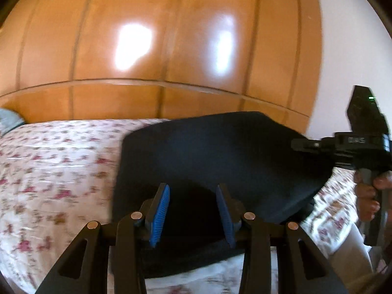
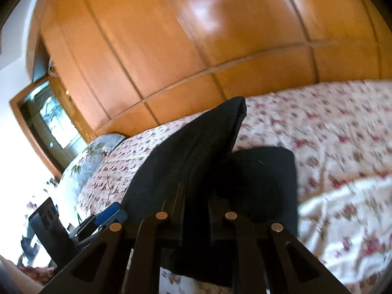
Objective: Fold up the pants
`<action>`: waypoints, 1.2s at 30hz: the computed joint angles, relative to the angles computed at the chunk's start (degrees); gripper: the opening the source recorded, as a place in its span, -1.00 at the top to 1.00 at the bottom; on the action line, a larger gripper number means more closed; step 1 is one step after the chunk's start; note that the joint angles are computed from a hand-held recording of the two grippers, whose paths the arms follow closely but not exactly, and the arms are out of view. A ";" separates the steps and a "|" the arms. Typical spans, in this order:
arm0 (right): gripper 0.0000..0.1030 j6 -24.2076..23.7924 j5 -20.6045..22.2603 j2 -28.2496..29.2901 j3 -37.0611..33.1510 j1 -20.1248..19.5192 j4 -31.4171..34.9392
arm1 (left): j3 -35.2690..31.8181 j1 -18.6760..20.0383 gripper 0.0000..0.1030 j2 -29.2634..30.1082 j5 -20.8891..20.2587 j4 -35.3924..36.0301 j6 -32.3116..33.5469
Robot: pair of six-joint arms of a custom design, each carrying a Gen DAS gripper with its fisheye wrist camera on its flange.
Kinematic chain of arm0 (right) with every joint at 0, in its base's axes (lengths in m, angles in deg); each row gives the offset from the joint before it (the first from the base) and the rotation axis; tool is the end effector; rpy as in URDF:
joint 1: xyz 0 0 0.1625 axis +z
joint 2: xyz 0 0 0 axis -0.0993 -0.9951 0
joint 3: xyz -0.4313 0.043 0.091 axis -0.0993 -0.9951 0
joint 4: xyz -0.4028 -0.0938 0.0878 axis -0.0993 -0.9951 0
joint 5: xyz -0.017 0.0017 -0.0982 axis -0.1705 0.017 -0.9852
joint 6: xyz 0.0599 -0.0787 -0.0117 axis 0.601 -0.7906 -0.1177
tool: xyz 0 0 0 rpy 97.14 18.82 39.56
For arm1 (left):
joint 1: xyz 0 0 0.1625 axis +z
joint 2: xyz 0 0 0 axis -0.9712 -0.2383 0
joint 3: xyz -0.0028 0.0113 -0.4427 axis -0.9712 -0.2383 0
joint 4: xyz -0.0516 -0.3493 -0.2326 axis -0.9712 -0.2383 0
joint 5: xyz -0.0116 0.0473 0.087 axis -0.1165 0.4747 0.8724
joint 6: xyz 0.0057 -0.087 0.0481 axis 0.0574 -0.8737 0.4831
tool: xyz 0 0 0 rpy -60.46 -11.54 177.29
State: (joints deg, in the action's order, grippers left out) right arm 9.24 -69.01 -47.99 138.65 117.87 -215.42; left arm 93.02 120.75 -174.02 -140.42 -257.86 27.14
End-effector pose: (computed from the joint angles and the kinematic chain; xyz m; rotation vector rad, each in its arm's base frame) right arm 0.2549 -0.3727 0.1575 0.3579 -2.6468 1.1664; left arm -0.1162 -0.3730 0.2424 0.9716 2.4551 -1.1248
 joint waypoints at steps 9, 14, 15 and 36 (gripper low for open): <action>0.50 1.19 -1.27 3.98 3.42 -5.29 -8.03 | 0.98 -2.88 -0.21 6.00 2.12 -0.46 4.27; 0.42 -5.10 -15.35 5.93 0.08 1.51 -10.12 | -0.80 -1.76 -0.21 -0.64 -2.28 9.23 -1.94; 0.42 -6.99 -18.04 6.56 -0.67 2.73 -11.34 | -1.44 -1.60 -0.21 -1.37 -2.18 10.29 -3.04; 0.42 -15.50 -22.61 13.60 -20.58 4.96 12.65 | -28.75 5.66 -0.04 16.97 6.44 33.37 -1.96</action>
